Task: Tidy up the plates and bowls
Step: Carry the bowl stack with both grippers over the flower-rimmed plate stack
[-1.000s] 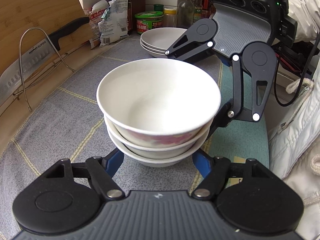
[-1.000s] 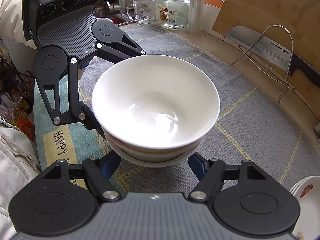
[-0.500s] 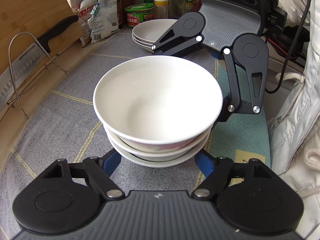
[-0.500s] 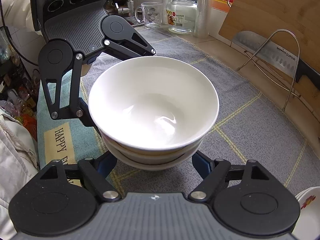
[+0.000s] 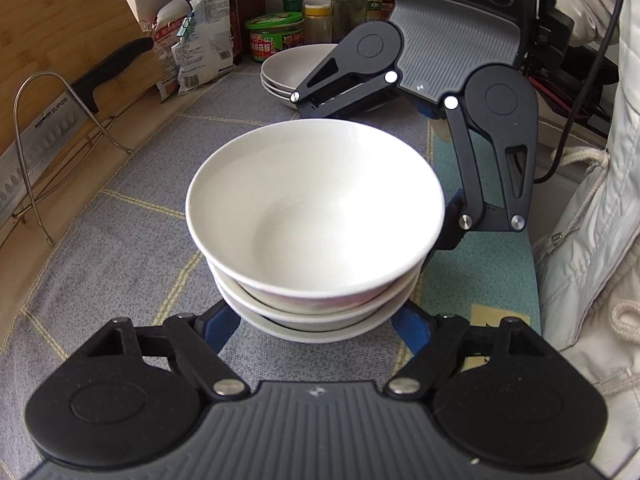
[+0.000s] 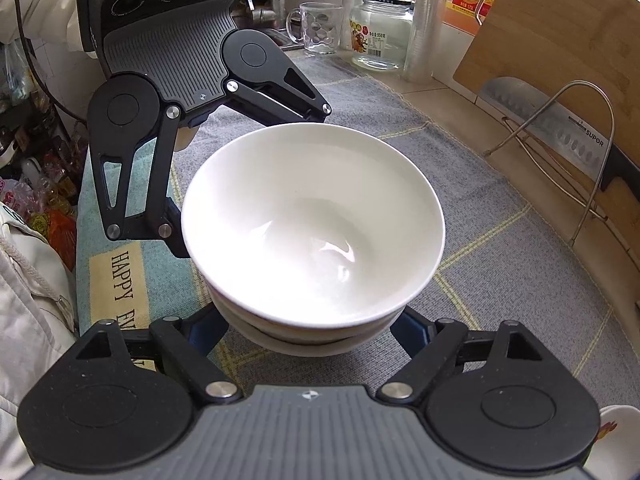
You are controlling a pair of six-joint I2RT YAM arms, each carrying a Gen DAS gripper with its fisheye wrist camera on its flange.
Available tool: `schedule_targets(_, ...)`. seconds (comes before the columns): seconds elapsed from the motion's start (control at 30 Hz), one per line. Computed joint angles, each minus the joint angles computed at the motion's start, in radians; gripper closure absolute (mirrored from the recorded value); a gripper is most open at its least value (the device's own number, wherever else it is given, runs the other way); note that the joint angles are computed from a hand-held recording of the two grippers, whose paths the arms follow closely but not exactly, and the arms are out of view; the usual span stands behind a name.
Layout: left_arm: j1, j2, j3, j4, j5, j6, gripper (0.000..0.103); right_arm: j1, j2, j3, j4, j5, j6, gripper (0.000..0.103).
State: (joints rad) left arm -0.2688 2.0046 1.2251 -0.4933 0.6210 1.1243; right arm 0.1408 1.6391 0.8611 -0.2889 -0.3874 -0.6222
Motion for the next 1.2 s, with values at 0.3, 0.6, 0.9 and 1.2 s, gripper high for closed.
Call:
schedule_targets(0.3,0.008,0.005,0.0,-0.004,0.019,0.027,0.021,0.014,0.012,0.027,-0.029,0.025,0.025,0.013)
schedule_targets(0.6,0.012,0.039,0.056,-0.067,0.028,0.068,0.022,0.026,0.011,0.036,-0.045,0.045,0.05,0.013)
schedule_targets(0.9,0.02,0.091,0.147,-0.168,0.046,0.124,0.02,0.019,0.03,0.075,-0.101,0.04,0.012,0.013)
schedule_targets(1.2,0.026,0.119,0.173,-0.187,0.065,0.145,0.018,0.03,0.028,0.097,-0.139,0.063,0.018,0.013)
